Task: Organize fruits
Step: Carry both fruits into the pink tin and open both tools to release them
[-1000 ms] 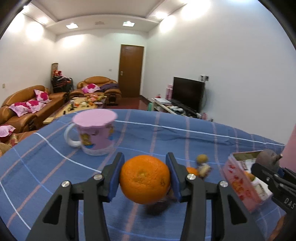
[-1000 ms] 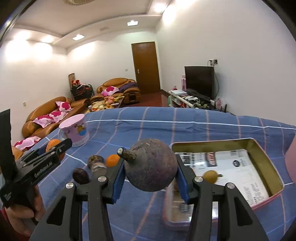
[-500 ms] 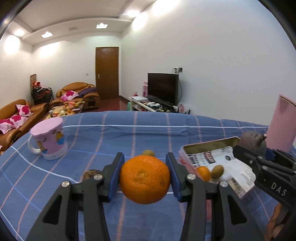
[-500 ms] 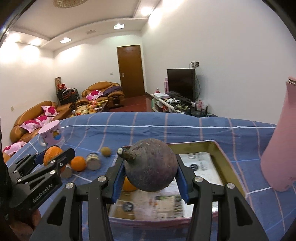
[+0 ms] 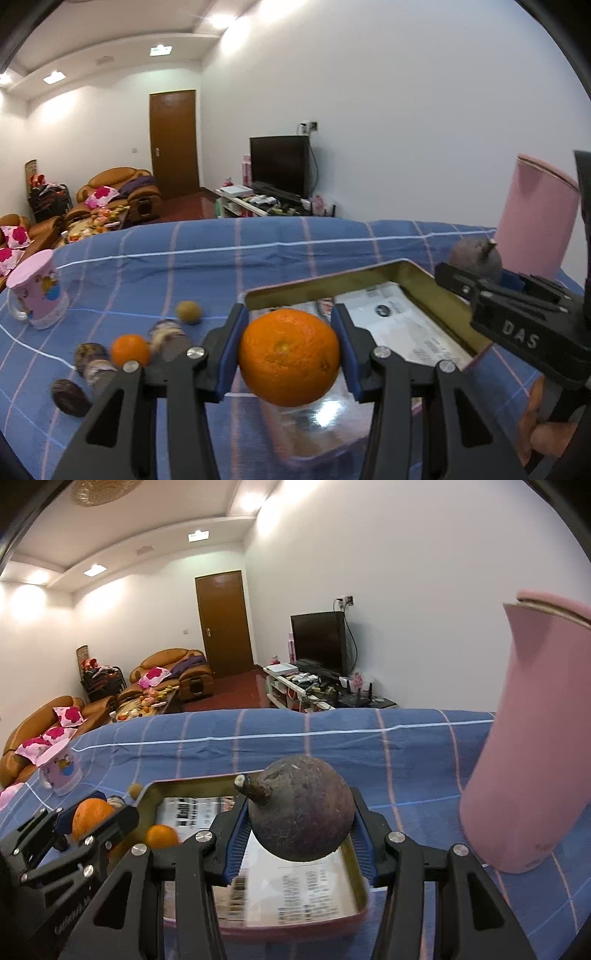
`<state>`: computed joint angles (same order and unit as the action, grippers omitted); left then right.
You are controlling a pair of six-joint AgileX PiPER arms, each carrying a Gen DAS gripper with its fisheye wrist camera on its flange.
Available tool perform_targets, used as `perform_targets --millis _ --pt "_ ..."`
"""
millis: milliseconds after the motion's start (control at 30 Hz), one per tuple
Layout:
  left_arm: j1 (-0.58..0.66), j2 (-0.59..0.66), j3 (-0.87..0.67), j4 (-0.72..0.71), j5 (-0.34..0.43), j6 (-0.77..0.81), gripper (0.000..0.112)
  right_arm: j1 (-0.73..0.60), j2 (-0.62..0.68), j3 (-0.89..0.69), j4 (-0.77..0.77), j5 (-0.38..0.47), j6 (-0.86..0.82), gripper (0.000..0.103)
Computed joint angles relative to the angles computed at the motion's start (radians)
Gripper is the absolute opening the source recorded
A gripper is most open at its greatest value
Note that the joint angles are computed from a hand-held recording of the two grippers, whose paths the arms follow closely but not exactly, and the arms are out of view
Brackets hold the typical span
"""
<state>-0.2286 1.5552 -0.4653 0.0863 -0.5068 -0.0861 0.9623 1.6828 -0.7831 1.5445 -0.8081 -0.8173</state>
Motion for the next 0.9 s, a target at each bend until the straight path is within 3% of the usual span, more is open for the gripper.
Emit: perform_targets --millis 167,333,400,567,700,800,900 --pt "-0.09 0.003 -0.027 -0.143 0.059 0.119 0.048 -0.054 0.001 0.009 -0.001 0.07 -0.035 0.051" --pt "-0.102 0.017 -0.069 -0.108 0.153 0.094 0.048 -0.057 0.029 -0.025 0.03 0.099 -0.118 0.051" --pt "-0.124 0.029 -0.085 -0.171 0.184 0.159 0.048 -0.059 0.042 -0.038 0.054 0.103 -0.15 0.051" --pt "-0.109 0.041 -0.12 -0.02 0.277 0.028 0.048 -0.087 0.028 -0.021 0.028 0.168 -0.12 0.051" --pt "-0.132 0.039 -0.123 -0.162 0.299 0.182 0.048 -0.089 0.041 -0.036 0.038 0.198 -0.152 0.051" --pt "-0.12 0.042 -0.13 -0.148 0.308 0.166 0.05 -0.088 0.043 -0.042 0.042 0.213 -0.163 0.051" --pt "-0.126 0.045 -0.136 -0.27 0.312 0.278 0.054 -0.098 0.04 -0.037 0.033 0.236 -0.145 0.052"
